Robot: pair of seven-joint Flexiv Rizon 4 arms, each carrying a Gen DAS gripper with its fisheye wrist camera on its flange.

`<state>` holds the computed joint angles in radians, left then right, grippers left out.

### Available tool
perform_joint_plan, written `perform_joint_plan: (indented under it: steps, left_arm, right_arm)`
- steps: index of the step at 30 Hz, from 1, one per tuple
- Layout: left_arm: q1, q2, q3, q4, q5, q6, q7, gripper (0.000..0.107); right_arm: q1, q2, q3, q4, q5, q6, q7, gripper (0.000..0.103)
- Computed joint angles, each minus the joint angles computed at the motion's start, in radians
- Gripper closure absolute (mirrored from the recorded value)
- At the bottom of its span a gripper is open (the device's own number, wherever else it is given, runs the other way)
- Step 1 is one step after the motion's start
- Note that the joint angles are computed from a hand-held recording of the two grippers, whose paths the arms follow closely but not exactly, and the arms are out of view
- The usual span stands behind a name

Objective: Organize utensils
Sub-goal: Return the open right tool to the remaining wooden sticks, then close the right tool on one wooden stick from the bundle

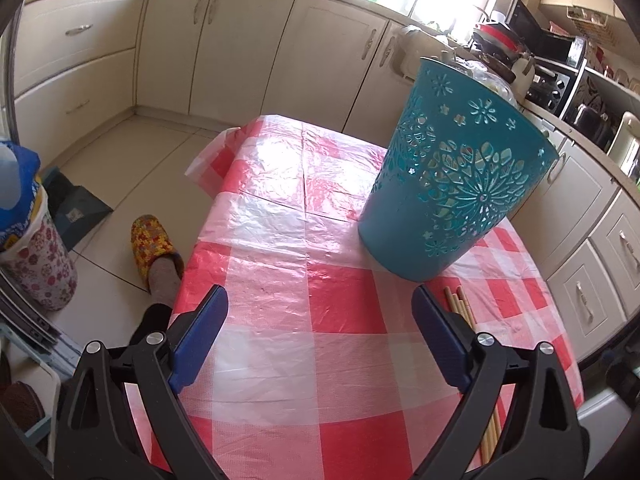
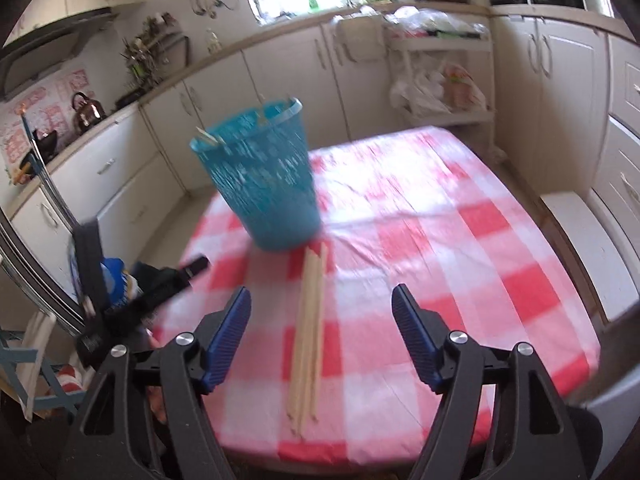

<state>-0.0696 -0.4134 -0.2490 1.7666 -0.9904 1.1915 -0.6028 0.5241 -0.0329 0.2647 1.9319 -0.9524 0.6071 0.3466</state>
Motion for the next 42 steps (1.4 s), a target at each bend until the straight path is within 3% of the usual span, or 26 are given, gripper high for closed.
perform_joint_plan:
  steps: [2, 9, 13, 17, 36, 42]
  left_arm:
    - [-0.007, 0.006, -0.003, 0.011, 0.0, 0.029, 0.022, 0.017]
    - [-0.024, 0.046, -0.059, 0.073, -0.095, 0.162, 0.236, 0.015]
    - [-0.043, 0.059, -0.064, 0.085, -0.159, 0.19, 0.332, 0.014]
    - [-0.057, 0.061, -0.038, 0.078, -0.172, 0.162, 0.329, 0.014]
    - [-0.075, 0.057, -0.011, 0.069, -0.172, 0.138, 0.328, 0.013]
    - [-0.075, 0.057, -0.011, 0.07, -0.172, 0.139, 0.328, 0.013]
  right_arm:
    - [0.013, 0.001, 0.017, 0.0, 0.073, -0.035, -0.027, 0.019]
    - [0.054, 0.002, 0.041, 0.035, 0.113, -0.066, -0.053, 0.019]
    - [0.051, -0.007, 0.031, 0.048, 0.107, -0.028, -0.054, 0.035]
    - [0.048, -0.025, 0.019, 0.042, 0.113, -0.01, -0.068, 0.051]
    - [0.033, -0.104, -0.034, -0.012, 0.146, -0.002, -0.166, 0.052]
    - [0.038, -0.104, -0.035, -0.021, 0.166, -0.058, -0.184, 0.052]
